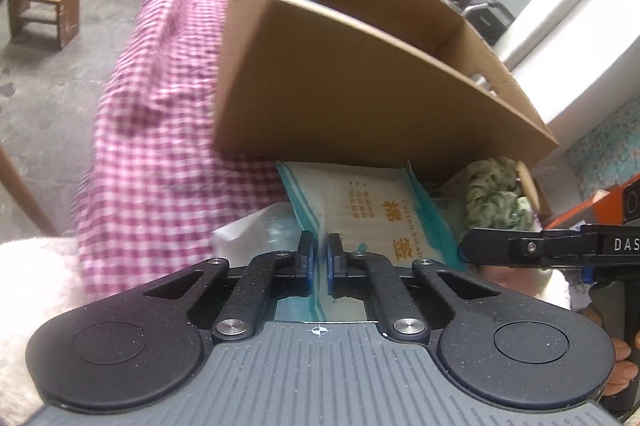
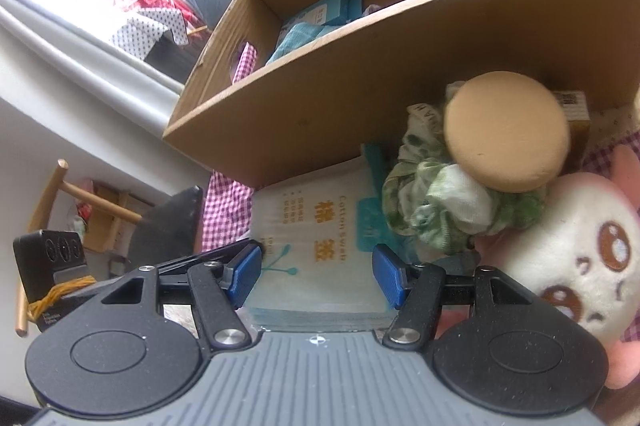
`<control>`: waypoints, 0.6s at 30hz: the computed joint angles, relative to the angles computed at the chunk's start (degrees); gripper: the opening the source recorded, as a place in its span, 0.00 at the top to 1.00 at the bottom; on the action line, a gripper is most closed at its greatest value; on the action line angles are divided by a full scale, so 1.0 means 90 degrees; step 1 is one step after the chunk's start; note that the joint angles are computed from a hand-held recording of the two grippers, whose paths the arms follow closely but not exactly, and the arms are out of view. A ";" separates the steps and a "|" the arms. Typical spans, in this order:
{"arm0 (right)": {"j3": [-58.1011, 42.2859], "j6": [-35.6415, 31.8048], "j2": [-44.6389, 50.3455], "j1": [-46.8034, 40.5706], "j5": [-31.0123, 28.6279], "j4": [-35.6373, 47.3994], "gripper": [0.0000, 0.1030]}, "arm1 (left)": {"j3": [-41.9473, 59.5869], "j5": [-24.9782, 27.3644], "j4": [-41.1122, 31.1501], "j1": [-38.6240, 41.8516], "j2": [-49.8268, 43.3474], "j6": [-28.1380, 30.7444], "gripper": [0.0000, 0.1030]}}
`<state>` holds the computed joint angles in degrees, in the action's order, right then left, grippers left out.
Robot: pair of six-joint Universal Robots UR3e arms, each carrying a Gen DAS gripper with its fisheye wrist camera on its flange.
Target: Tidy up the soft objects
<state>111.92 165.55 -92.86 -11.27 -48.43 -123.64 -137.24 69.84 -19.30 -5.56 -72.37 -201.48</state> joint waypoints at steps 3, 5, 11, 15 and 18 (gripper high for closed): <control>-0.0201 0.0026 0.0179 0.0258 -0.0127 -0.0115 0.38 | -0.0345 -0.0425 -0.0349 0.0471 0.0589 0.0250 0.96; -0.0347 0.0099 0.0307 0.0504 -0.0312 -0.0356 0.38 | -0.0465 -0.0489 -0.0400 0.0579 0.0741 0.0340 0.96; -0.0915 0.0392 0.0917 0.1132 -0.1087 -0.0897 0.37 | -0.0676 -0.0801 -0.0577 0.0852 0.1085 0.0500 0.95; -0.1296 0.0590 0.1399 0.1325 -0.1266 -0.0839 0.37 | -0.0763 -0.0949 -0.0556 0.0961 0.1133 0.0582 0.95; -0.1335 0.0630 0.1546 0.1423 -0.1337 -0.1064 0.35 | -0.0851 -0.1084 -0.0594 0.1087 0.1236 0.0643 0.95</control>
<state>99.91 171.22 -78.94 1.54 -60.47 -133.22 -144.90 60.08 -24.65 4.22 -61.24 -195.69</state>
